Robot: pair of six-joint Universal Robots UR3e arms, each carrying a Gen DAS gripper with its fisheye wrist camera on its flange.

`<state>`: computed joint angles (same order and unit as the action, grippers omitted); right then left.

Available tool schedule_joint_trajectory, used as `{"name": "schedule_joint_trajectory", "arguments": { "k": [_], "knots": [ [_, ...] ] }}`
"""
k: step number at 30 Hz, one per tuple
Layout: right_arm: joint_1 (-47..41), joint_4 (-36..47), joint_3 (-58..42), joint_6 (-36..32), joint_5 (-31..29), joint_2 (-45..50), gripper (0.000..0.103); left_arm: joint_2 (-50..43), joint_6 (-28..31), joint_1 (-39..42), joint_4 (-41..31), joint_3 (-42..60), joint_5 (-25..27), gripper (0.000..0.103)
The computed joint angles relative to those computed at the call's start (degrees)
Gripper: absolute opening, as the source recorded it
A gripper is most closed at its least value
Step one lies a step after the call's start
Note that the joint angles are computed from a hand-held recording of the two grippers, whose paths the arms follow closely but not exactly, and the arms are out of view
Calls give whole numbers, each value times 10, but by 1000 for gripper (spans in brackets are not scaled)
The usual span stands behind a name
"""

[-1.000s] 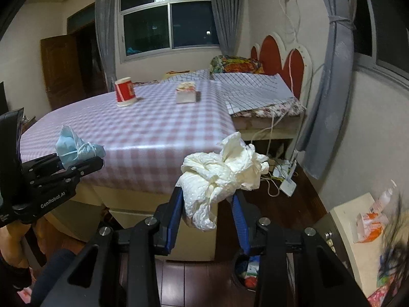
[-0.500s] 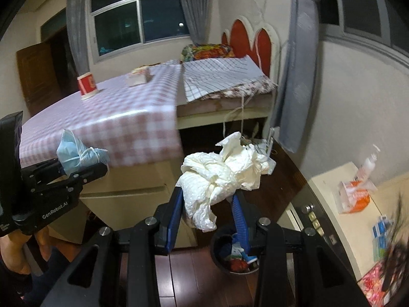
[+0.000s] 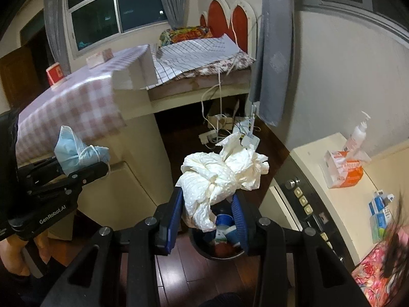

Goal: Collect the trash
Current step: 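Carry the blue mask and white tissue in both tools over the black bin, then open both tools to drop the mask and tissue into the bin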

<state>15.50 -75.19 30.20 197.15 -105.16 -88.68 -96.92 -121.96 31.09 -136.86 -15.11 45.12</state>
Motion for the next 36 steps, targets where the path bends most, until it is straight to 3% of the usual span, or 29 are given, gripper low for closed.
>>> {"name": "schedule_joint_trajectory", "arguments": {
  "k": [7,19,25,36],
  "knots": [
    [-52,-66,176,-35,27,-87,40,80,-47,-65,172,-242,35,28],
    [-183,-210,502,-127,130,-224,40,106,-107,-166,363,-479,111,28],
    [-221,-288,626,-180,175,-219,41,57,-158,-238,456,-553,173,28],
    [-247,-461,796,-296,204,-118,41,-55,-180,-321,550,-609,230,28]
  ]
}}
